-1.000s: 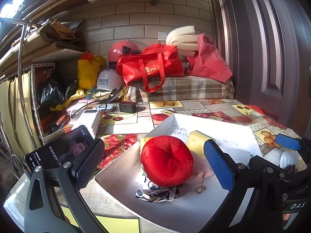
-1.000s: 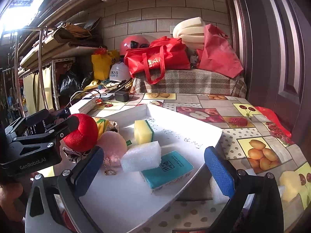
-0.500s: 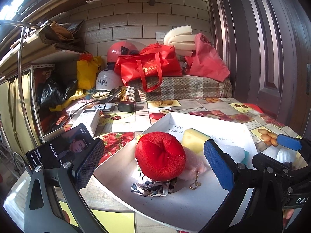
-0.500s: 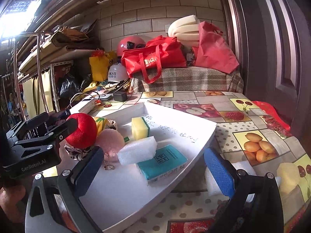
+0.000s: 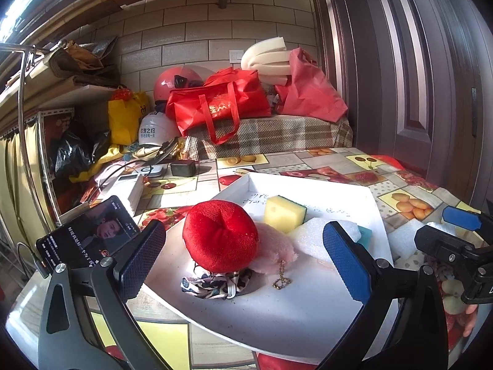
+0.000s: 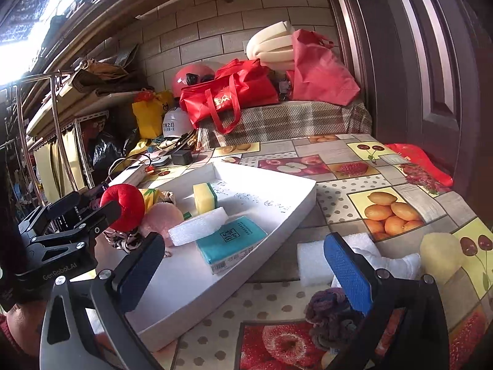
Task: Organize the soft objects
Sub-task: 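Grasp the rope knot with the left gripper while the right grasps the yellow sponge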
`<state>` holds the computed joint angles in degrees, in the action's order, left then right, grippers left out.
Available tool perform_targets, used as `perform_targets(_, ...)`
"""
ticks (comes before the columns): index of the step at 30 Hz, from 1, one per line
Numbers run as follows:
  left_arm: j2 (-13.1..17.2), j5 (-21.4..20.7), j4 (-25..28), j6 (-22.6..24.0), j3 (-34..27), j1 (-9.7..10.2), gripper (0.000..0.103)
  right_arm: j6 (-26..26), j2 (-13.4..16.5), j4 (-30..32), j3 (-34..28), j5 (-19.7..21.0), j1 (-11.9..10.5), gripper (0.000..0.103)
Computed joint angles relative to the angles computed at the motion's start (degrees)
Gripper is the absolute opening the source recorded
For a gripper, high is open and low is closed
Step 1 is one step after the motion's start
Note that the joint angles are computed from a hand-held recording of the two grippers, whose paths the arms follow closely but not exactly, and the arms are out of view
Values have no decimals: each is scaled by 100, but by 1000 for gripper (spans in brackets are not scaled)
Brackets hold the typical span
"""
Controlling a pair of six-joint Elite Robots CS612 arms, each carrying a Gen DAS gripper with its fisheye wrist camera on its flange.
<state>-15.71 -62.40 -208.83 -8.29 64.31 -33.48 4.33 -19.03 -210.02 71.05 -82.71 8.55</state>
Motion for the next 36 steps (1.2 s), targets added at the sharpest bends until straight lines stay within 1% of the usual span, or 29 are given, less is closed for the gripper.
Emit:
perform_targets(1,-12,-184,-36,23,29,0,103,-33,-25,-55,60,-149,-10,103)
perform_targets(3,-52,-682,-49,118,93,2,103,-37,-72,-189,189,-482,-48,103)
perform_targets(6,-90,-1273,-31,484,136,-60,103,105,-187,-142,417,-1008,-185,103)
perform_targets(9,-141,-1890,327,720,112,-135,103,470,-316,123,619,-1602,-366,103)
perform_targets(11,-158,-2237,735,899,26,-181,103,709,-408,419,734,-1742,-528,103)
perform_targets(13,-156,-2348,1299,1025,-126,-250,103,788,-486,886,770,-1759,-652,103)
perform_targets(14,-143,-2433,1609,1029,-234,-269,103,845,-518,1099,787,-1654,-719,103)
perform_targets(16,-83,-2703,2259,977,-511,-286,103,1013,-546,1357,800,-1211,-842,103)
perform_targets(18,0,-2963,2747,947,-780,-295,103,998,-548,1578,776,-869,-893,103)
perform_targets(20,81,-3023,3086,930,-1012,-321,103,858,-527,1663,709,-736,-888,103)
perform_targets(22,157,-2998,3328,924,-1212,-350,102,740,-488,1755,591,-822,-847,102)
perform_targets(23,190,-2981,3435,943,-1300,-364,102,667,-449,1894,472,-791,-841,101)
perform_targets(24,223,-2981,3559,990,-1390,-370,102,611,-431,2037,399,-726,-837,96)
perform_targets(25,251,-2970,3656,1036,-1461,-380,102,536,-412,2277,304,-631,-842,93)
perform_targets(26,276,-2974,3760,1086,-1532,-392,102,450,-395,2561,213,-513,-846,88)
perform_targets(27,300,-3009,3898,1153,-1600,-395,102,375,-387,2710,163,-539,-830,88)
perform_targets(28,323,-3008,4063,1197,-1673,-402,102,305,-386,2693,160,-600,-811,87)
perform_targets(29,344,-2987,4238,1224,-1741,-407,92,210,-387,2706,155,-589,-800,74)
perform_targets(30,362,-2952,4396,1231,-1796,-412,75,154,-392,2701,163,-639,-783,64)
perform_targets(31,366,-2979,4421,1212,-1806,-405,67,117,-392,2674,167,-703,-770,64)
perform_targets(32,354,-3050,4314,1192,-1765,-391,54,111,-398,2650,185,-706,-770,61)
perform_targets(33,342,-3091,4186,1158,-1714,-377,42,162,-396,2626,186,-703,-779,60)
perform_targets(36,291,-3124,3784,1086,-1539,-362,38,507,-402,2375,262,-651,-838,59)
